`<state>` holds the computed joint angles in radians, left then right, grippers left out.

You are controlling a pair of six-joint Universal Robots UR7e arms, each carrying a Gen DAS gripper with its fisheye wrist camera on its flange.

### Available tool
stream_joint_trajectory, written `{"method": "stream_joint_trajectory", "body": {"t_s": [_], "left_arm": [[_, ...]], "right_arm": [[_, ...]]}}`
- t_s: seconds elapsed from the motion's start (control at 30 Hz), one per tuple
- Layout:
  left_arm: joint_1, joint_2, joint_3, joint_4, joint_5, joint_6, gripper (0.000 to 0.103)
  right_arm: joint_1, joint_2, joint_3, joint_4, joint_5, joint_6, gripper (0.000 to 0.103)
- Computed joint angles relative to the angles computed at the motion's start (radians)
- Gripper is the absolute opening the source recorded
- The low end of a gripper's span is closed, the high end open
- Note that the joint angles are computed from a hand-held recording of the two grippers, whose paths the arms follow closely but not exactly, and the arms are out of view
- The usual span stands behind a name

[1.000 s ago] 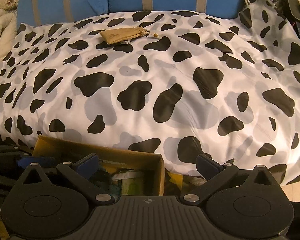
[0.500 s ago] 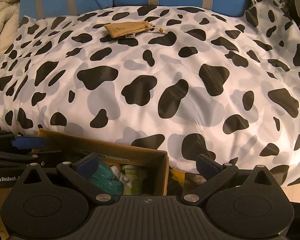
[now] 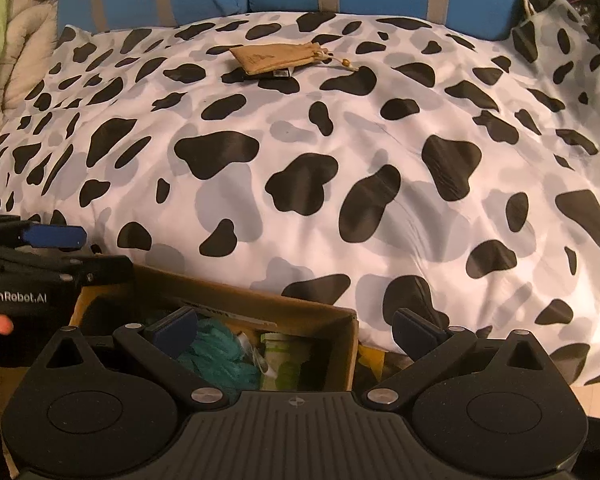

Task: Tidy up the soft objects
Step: 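Move both empty tools back toward the tan pouch on the bed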

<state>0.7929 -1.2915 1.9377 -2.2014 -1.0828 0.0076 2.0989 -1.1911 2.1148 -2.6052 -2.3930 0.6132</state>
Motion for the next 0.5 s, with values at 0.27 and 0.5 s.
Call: {"method": "stream_joint_trajectory", "body": {"t_s": [0.27,0.5], "left_arm": [[0.006,0.021,-0.026,0.004,0.013,0.040,0.074],[0.024,0.056,-0.059,-0.034,0.016,0.111,0.074]], "right_arm": [[-0.006,0.023,-0.023,-0.043,-0.021,-0.070,0.103],[-0.011,0.045,-0.046,-0.096,-0.039,-0.160,0.103]]}}
